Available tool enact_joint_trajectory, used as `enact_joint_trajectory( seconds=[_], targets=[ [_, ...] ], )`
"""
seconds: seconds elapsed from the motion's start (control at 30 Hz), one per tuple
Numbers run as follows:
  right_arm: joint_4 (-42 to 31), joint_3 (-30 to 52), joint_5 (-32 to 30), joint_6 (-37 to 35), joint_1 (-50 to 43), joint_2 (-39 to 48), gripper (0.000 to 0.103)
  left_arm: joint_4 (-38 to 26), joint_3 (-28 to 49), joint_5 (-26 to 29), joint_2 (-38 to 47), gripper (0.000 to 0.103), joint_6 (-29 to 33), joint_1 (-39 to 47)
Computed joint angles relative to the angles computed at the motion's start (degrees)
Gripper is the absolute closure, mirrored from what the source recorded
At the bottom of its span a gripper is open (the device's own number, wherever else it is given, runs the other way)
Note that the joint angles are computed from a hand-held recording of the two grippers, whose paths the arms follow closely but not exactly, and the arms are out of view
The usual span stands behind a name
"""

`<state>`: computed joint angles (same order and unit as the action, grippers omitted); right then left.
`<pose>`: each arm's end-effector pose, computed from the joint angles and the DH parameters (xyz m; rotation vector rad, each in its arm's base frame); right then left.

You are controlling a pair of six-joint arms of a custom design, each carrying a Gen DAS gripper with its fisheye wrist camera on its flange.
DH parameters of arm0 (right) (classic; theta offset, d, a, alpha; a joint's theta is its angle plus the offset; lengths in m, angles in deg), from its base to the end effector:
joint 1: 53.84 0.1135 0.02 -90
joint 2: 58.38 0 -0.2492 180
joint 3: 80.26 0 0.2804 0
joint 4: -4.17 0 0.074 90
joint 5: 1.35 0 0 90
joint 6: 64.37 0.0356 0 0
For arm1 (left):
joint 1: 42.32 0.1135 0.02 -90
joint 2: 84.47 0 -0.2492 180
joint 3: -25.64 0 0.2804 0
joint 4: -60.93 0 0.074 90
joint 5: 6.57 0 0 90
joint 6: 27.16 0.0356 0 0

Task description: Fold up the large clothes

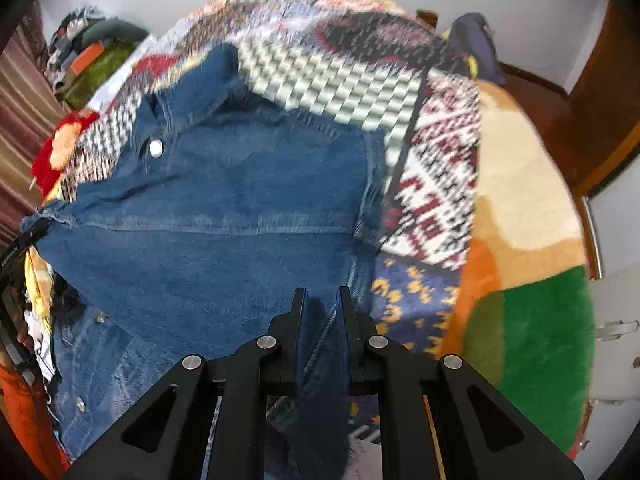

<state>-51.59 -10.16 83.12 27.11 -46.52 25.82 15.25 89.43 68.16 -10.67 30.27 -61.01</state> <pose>0.3015 0.0422 0.1904 -0.1662 2.7887 0.1726 0.2755 -0.0833 0.2146 -0.4033 2.4603 -0.0316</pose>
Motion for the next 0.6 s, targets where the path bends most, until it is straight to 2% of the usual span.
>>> enact_joint_trajectory(
  seconds=[0.07, 0.17, 0.23, 0.33, 0.5, 0.6],
  targets=[
    [2.16, -1.57, 1.61, 0.02, 0.75, 0.62, 0.094, -0.91, -1.2, 0.61, 0.98, 0.07, -1.18, 0.07],
    [3.81, -3.34, 4.02, -1.44, 0.71, -0.38, 0.094, -1.25, -2.96, 0.49, 3.51, 0.055, -3.51, 0.62],
    [4.19, -3.76, 2.46, -2.52, -0.37, -0.76, 0.094, -2.11, -3.97, -0.78, 3.9, 0.042, -4.69, 0.26],
    [4.78, -4.57, 0.47, -3.56, -1.85, -1.26, 0.094, -2.13, -5.95, -1.38, 2.64, 0.032, -5.2, 0.1],
    [6.95, -7.51, 2.01, -4.62, -0.85, -3.64, 0.094, -3.93, -8.13, -1.86, -1.11, 0.02, -4.32, -0.16],
    [6.89, -8.84, 8.39, -5.16, 1.17, -4.71, 0.094, -4.78, -8.88, -1.29, -2.89, 0.017, -3.41, -0.04]
  ],
)
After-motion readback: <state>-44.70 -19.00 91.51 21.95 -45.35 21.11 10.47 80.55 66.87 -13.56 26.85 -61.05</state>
